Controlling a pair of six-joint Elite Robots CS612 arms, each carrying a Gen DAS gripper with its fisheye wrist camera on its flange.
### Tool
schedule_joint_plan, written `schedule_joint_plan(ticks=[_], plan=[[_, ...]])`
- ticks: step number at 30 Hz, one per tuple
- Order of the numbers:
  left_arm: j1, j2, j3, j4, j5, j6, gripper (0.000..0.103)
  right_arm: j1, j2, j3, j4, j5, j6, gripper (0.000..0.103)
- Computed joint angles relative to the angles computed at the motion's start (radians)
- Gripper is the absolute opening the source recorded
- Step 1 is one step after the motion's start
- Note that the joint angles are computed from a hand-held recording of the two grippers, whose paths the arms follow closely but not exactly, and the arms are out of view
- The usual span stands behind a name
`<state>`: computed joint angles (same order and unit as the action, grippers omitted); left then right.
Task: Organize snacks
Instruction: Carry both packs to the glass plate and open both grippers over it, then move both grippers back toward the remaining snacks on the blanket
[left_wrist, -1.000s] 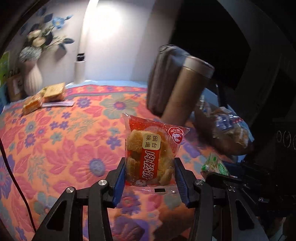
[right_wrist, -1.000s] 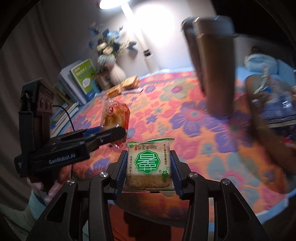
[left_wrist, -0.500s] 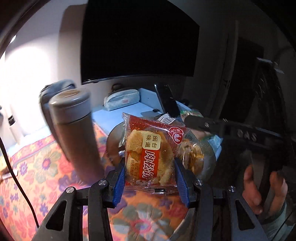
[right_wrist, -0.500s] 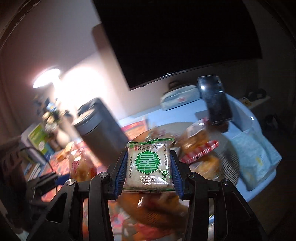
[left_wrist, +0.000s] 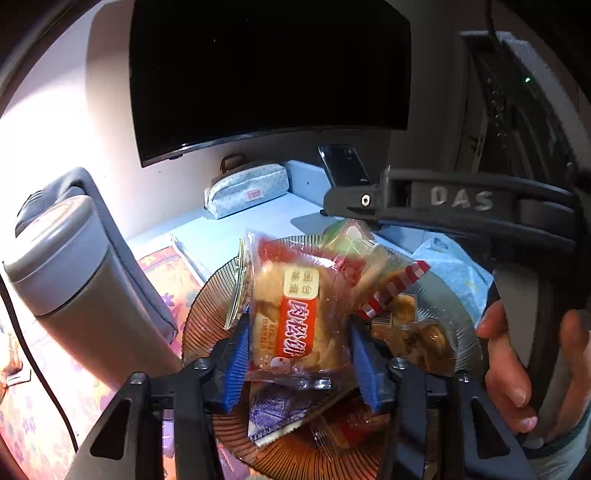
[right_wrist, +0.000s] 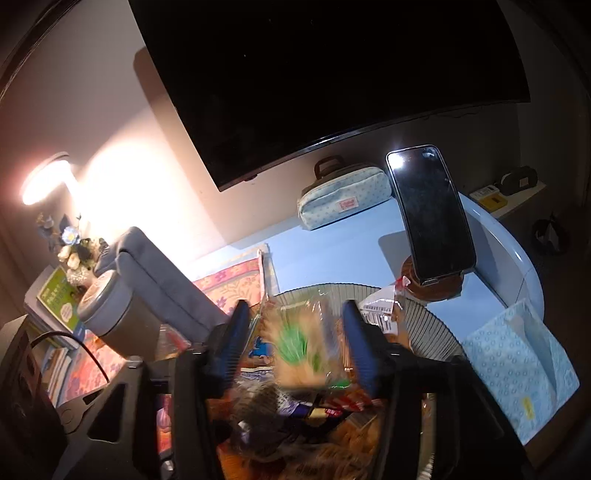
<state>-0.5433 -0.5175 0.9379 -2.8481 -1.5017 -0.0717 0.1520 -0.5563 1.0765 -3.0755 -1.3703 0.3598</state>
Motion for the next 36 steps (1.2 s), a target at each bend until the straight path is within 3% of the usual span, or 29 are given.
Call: schedule_joint_plan(ticks=[1, 2, 7, 12, 18, 26, 36], plan=[[-0.001, -0.001, 0.002, 0.001, 0.003, 0.003, 0.065, -0.002, -0.003, 0.007, -0.006, 0.007, 0.002, 0.062], [-0.002, -0.002, 0.007, -0.013, 0.006, 0.008, 0.068, -0.005, -0.005, 0.014, -0.013, 0.018, 0.003, 0.062], [-0.001, -0.016, 0.040, -0.056, 0.010, 0.036, 0.068, -0.011, -0.034, 0.076, -0.064, 0.041, 0.024, 0.062], [0.006, -0.070, 0.143, -0.128, -0.017, 0.026, 0.068, -0.009, -0.062, 0.131, -0.112, 0.067, 0.049, 0.062], [0.016, -0.143, 0.282, -0.221, 0.019, 0.004, 0.068, 0.011, -0.093, 0.183, -0.143, 0.084, 0.027, 0.062], [0.069, -0.223, 0.450, -0.286, 0.039, -0.158, 0.068, 0.055, -0.109, 0.196, -0.120, 0.125, -0.041, 0.063], [0.141, -0.298, 0.638, -0.387, 0.142, -0.312, 0.068, 0.125, -0.066, 0.088, 0.035, 0.191, -0.185, 0.063]])
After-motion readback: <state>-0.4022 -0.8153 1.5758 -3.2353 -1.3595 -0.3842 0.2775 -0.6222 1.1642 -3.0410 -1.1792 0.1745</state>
